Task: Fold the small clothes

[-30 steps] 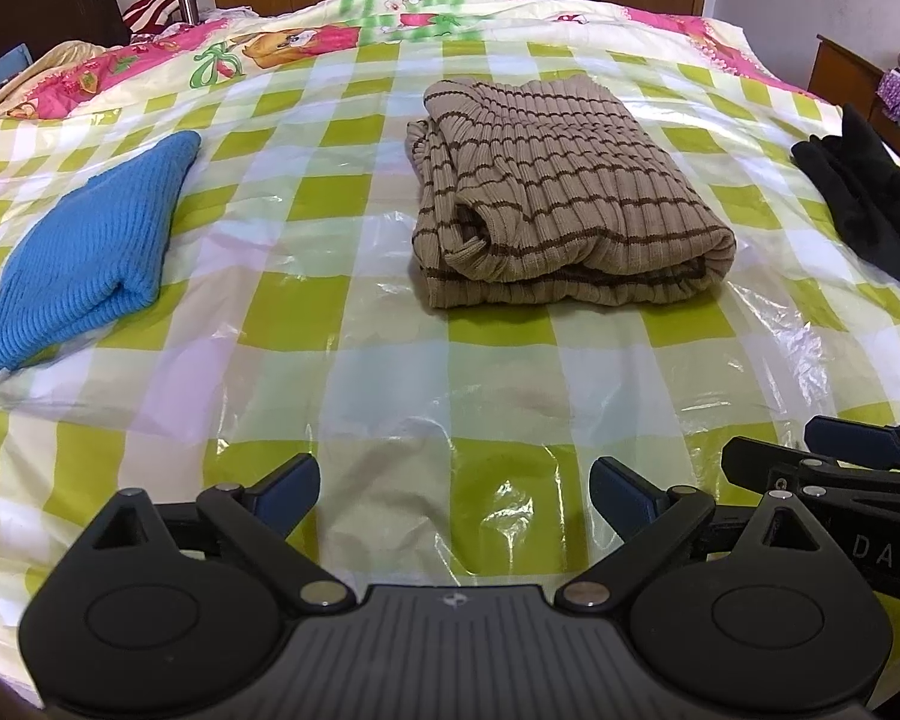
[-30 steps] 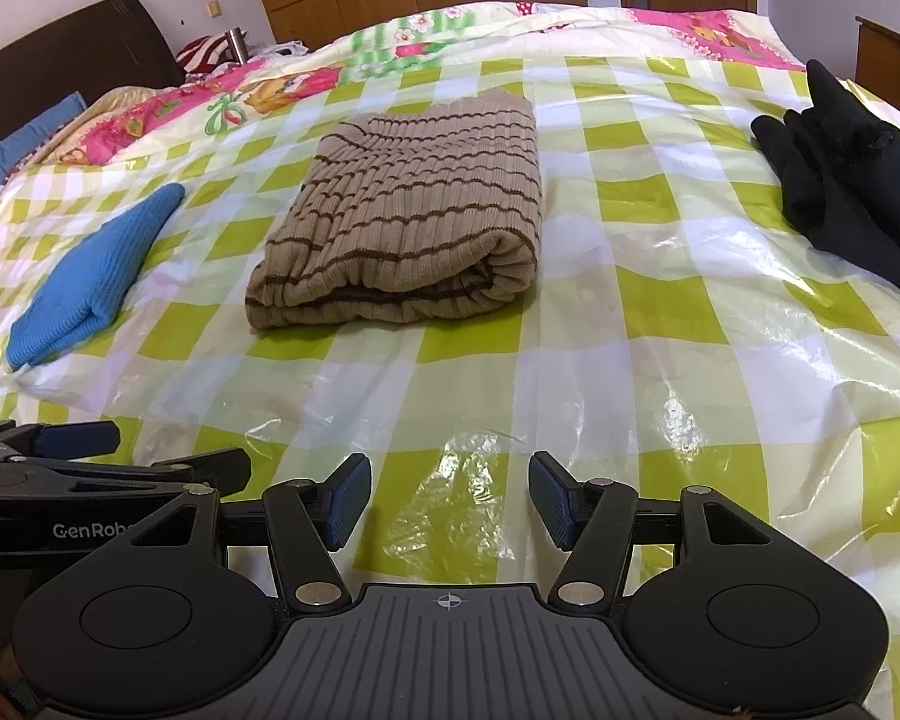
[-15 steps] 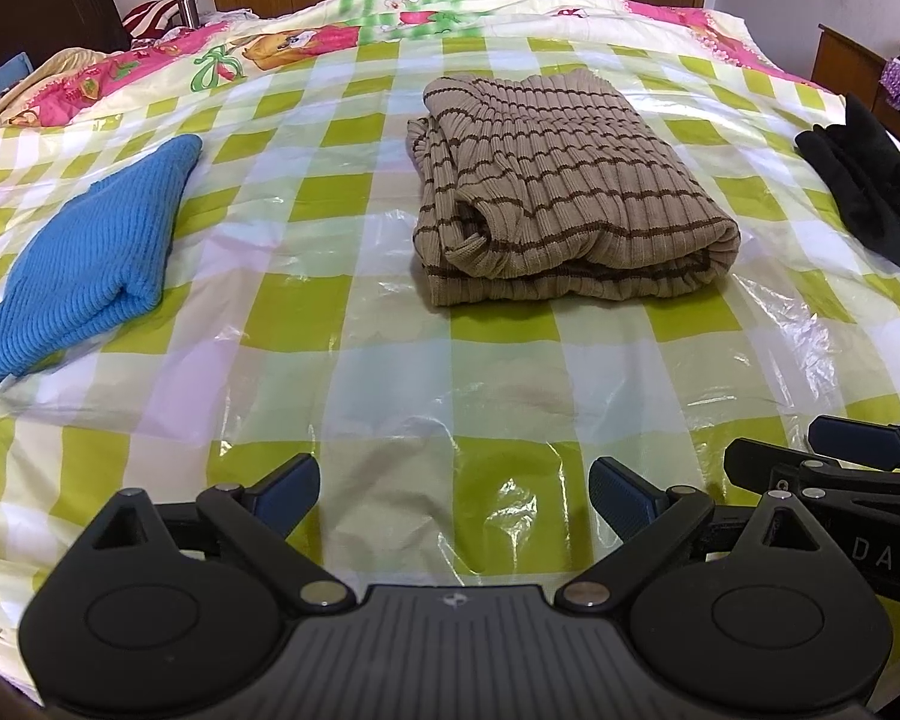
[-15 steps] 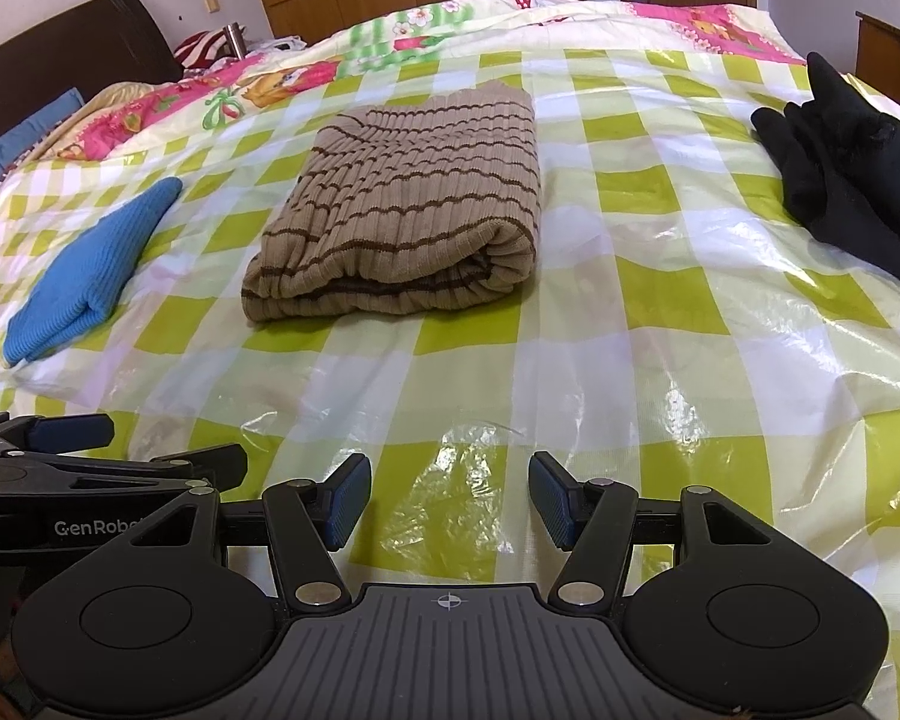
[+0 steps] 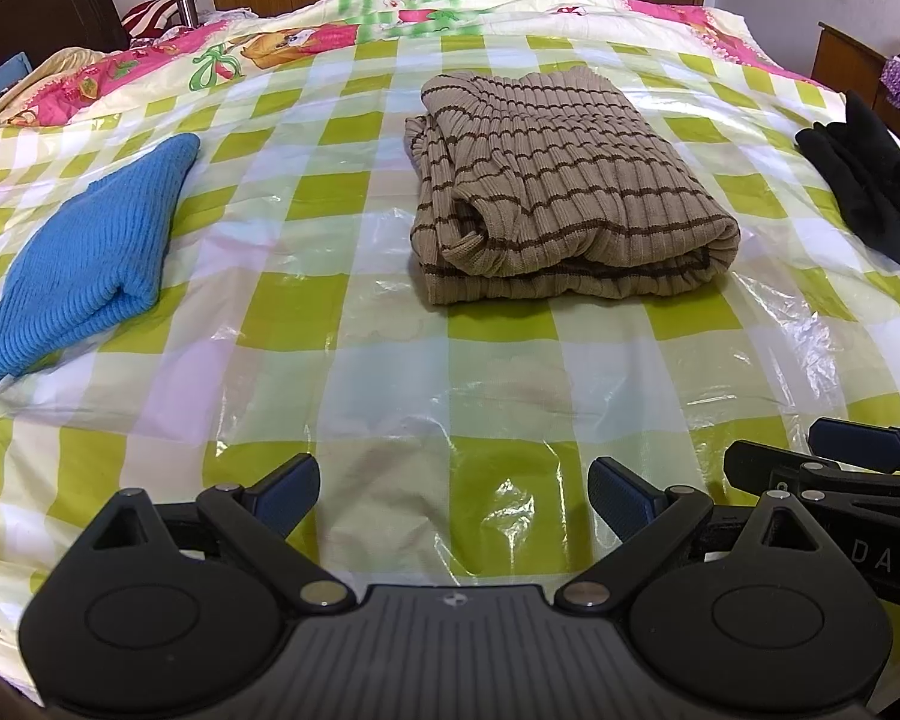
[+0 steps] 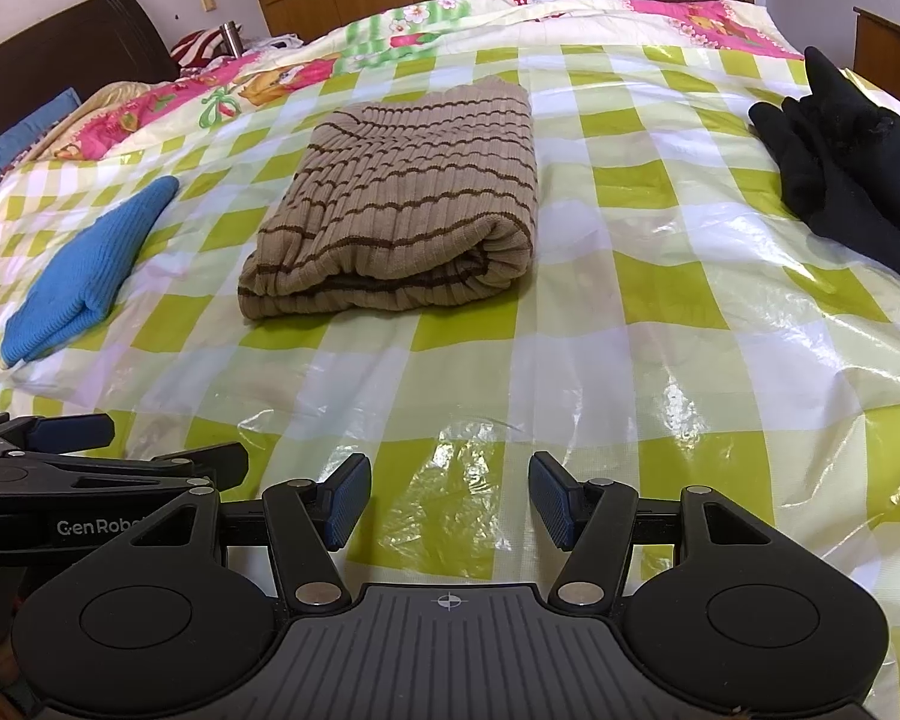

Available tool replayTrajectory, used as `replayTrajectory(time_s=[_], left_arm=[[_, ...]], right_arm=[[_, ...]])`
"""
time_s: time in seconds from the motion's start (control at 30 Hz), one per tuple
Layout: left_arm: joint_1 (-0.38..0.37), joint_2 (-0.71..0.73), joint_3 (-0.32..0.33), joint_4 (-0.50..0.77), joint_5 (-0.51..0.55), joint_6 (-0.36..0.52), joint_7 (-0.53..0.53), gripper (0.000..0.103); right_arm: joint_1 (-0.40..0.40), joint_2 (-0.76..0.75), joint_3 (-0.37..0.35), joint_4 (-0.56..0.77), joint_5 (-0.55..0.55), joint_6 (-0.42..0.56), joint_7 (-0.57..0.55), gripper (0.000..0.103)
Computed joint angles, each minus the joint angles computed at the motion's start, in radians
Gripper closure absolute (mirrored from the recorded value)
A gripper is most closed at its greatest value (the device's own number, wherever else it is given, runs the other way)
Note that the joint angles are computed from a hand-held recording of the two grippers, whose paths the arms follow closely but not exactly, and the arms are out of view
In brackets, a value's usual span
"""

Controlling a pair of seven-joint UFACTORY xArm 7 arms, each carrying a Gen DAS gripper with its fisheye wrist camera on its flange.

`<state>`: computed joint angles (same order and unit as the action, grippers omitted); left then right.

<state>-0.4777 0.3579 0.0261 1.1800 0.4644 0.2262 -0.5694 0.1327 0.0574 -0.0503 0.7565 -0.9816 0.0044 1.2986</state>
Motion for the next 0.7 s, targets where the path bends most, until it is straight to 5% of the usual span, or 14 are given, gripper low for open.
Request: replayTrajectory(time_s=[0.7], left_arm=[[-0.011,0.004,0.012,0.002,0.025,0.000,-0.023,0.000]], right_arm=[[0.004,0.003,-0.006,-0.001,0.004,-0.003,-0.005,0.045]])
